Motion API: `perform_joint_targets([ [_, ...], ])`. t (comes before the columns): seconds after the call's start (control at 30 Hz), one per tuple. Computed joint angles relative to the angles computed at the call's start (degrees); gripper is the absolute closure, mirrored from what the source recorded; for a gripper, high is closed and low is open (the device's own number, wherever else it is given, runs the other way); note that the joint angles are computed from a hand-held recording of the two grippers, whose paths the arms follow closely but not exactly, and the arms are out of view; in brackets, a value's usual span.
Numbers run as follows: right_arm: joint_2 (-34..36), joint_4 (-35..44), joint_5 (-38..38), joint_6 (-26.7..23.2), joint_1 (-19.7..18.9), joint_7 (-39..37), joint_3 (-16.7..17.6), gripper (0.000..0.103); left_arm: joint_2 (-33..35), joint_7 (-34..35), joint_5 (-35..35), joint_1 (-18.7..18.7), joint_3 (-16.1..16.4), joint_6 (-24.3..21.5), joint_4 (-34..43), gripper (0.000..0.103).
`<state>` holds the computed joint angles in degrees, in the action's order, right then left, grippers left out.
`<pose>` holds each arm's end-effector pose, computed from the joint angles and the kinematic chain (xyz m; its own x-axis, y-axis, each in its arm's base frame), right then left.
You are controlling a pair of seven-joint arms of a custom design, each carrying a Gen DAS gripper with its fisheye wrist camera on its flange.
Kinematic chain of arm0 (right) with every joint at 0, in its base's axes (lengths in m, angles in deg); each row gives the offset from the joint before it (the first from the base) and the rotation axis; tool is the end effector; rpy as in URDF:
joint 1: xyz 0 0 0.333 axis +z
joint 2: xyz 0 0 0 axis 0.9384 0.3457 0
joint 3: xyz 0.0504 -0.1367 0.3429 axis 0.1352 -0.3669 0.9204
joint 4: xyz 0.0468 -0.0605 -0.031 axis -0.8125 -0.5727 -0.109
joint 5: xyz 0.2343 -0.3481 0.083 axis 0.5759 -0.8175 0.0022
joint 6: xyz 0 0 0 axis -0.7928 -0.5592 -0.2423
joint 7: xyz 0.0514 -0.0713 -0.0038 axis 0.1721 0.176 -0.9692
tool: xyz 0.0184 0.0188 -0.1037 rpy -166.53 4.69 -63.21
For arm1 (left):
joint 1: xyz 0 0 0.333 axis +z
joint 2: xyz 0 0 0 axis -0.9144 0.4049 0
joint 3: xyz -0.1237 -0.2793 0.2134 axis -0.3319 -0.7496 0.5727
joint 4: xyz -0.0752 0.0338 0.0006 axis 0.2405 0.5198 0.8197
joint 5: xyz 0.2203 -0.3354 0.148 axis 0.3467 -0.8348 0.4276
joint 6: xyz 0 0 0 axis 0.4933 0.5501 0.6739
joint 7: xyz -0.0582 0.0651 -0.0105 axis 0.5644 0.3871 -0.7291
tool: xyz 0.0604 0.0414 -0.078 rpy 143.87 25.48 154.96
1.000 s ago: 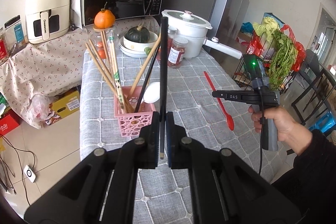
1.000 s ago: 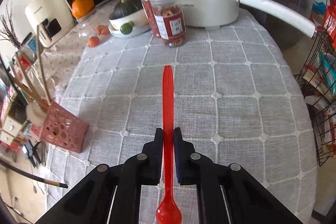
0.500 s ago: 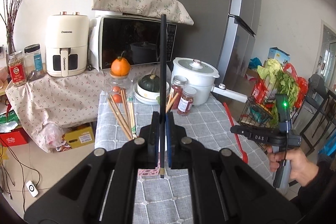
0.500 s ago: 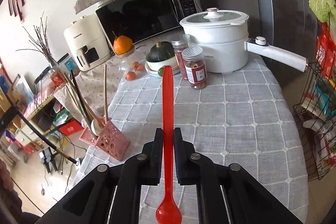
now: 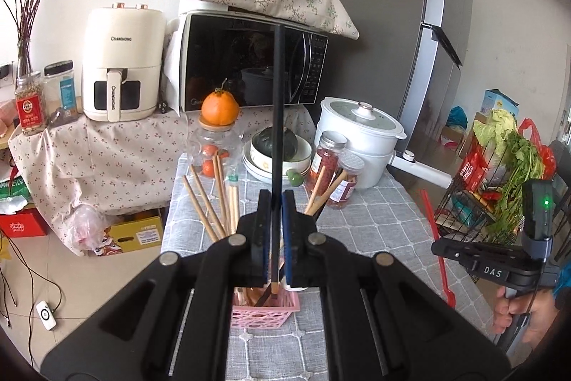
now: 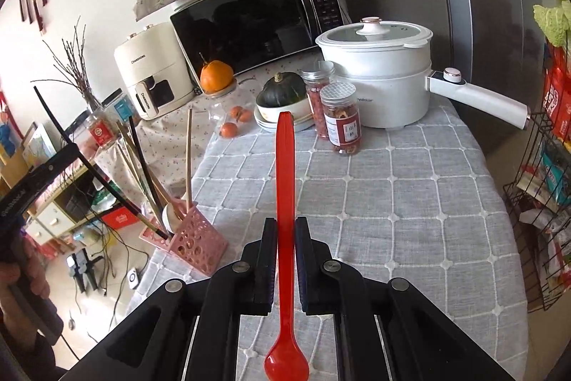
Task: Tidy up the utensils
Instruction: 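Drop the black chopstick into the pink holder with the left tool while the right tool carries the red spoon, then lower the red spoon into the pink holder and open the right tool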
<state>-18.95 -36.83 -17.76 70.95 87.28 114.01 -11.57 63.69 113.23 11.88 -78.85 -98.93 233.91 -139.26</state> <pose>0.6197 0.2577 0.6408 0.0587 -0.9585 -0.2789 -0.6798 0.1662 -0.7143 0.6516 -0.2490 0.6762 -0.3037 -0.9327 0.1947 -0.4908 -0.0221 -0.8710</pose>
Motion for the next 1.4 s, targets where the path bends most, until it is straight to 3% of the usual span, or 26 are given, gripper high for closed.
perform_joint_targets([
  [0.1, -0.4, -0.4, -1.8, 0.7, 0.2, 1.6, -0.2, 0.093, 1.4, -1.8, 1.7, -0.7, 0.9, -2.3, 1.4, 0.096],
  [0.13, -0.5, -0.6, -2.7, 1.1, 0.3, 2.5, -0.2, 0.093, 1.7, -2.4, 2.2, -0.8, 1.1, -3.2, 1.7, 0.089],
  [0.23, -1.0, -0.9, -5.2, 3.2, 0.7, 5.1, -0.3, 0.093, 1.4, -1.5, 0.8, 0.0, 0.3, -5.3, 1.7, 0.053],
  [0.47, -0.4, 1.1, -17.7, 8.9, 2.7, 18.1, -0.5, 0.093, -2.6, 2.3, -2.5, 1.8, -0.7, -8.9, -1.0, 0.020],
  [0.67, 4.6, 8.8, -35.5, 10.7, 8.0, 33.9, -3.3, 0.093, -4.9, 2.4, -3.1, 3.8, 0.0, -18.2, -1.9, 0.012],
  [0.8, 8.7, 14.8, -51.0, 10.3, 13.4, 51.3, -8.0, 0.093, -6.0, 3.4, -3.1, 5.3, 0.6, -23.7, -3.1, 0.009],
  [0.93, 12.4, 20.7, -68.4, 7.9, 17.1, 69.7, -11.0, 0.093, -7.5, 6.6, -6.5, 6.8, 0.9, -25.8, -5.2, 0.009],
  [1.1, 17.0, 27.1, -78.1, 3.1, 17.4, 76.2, -10.3, 0.093, -9.3, 11.1, -10.1, 7.7, 1.2, -26.1, -7.2, 0.009],
  [1.4, 22.7, 34.1, -85.1, -3.1, 19.5, 80.1, -11.6, 0.093, -9.7, 15.3, -12.9, 8.4, 1.4, -26.2, -8.1, 0.009],
])
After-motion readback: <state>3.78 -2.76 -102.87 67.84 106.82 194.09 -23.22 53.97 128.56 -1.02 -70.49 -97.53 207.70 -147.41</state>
